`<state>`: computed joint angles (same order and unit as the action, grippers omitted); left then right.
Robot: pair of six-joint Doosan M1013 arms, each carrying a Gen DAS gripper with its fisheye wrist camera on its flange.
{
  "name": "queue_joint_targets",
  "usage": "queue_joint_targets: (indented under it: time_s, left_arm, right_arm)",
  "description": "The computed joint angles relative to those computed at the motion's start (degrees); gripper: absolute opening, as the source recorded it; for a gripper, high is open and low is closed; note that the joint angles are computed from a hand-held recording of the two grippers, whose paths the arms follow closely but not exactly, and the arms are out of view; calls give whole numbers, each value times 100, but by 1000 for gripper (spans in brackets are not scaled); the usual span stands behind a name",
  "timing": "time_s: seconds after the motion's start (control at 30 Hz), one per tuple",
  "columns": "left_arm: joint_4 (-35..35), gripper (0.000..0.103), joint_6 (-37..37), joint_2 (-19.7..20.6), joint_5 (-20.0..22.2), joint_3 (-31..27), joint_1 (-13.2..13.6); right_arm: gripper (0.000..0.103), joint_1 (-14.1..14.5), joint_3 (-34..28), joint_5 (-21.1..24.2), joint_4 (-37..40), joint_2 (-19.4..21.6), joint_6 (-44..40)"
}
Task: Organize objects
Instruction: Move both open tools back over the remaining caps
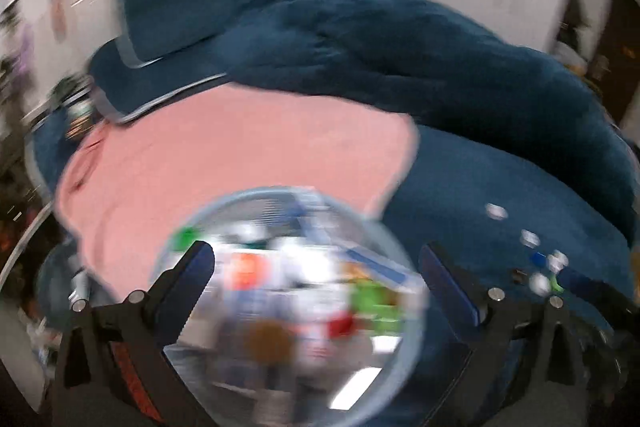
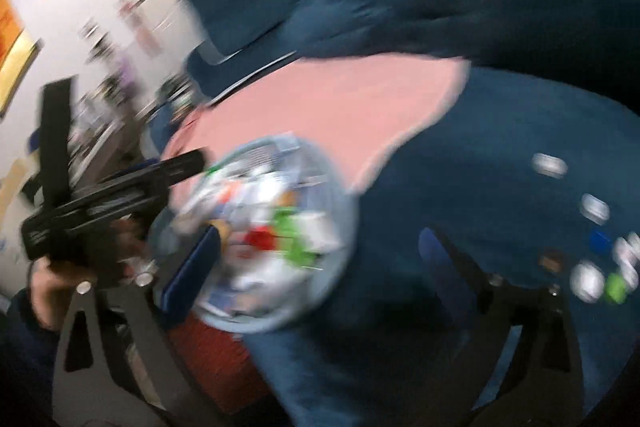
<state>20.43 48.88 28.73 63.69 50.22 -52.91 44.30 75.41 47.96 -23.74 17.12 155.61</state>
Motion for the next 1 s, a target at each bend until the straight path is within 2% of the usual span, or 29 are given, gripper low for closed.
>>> queue_joint_targets:
  time_s: [0.07,0.13,0.17,0.23,0.33,0.37,0.57,0.63,0.7,0.8,1.0]
  left_arm:
    - [-452,103,542,156,-147,-197,-118]
    - [-1138,103,1341,461,-94,-540,-253]
    - [-1471,103,1642,599,-81,-680,-293]
    - [-2179,103,2157,902,-136,-859,-386]
    - [-2124,103,2279,1294,108,-1145,-558]
    - [-2037,103,2252,1370,131,-1168,-592]
    - [-1510,103,2008,1597,139,-977,-750]
    - [-1222,103,1943,1384,-483,-490,-804]
    - [-1265,103,1963,1386,-486,-493,-792]
    - [-1161,103,1934,1404,-489,-506,-823]
    - [-1151,103,1948,1431,-423,-574,-822]
  right_arm:
    - [103,126,460,458,-807,-299,1308]
    - [103,274,885,1248,-1292,-553,2464]
    - [103,309,1074,1688,-1296,-651,2856]
    - [103,330,1340,2307,-1187,-774,3319]
    - [103,400,1640,3249,-1231,-855,3683]
    - [103,401,1762,3392,-1184,-882,3757]
    - [103,277,2377,2974,-787,-973,4159]
    - [103,343,2426,3017,-1080,-889,4163]
    - [103,364,2431,3096,-1200,-855,4194]
    - [103,275,2480,2975,-1154,-918,4107]
    - [103,325,2540,2964,-1169,-966,4134]
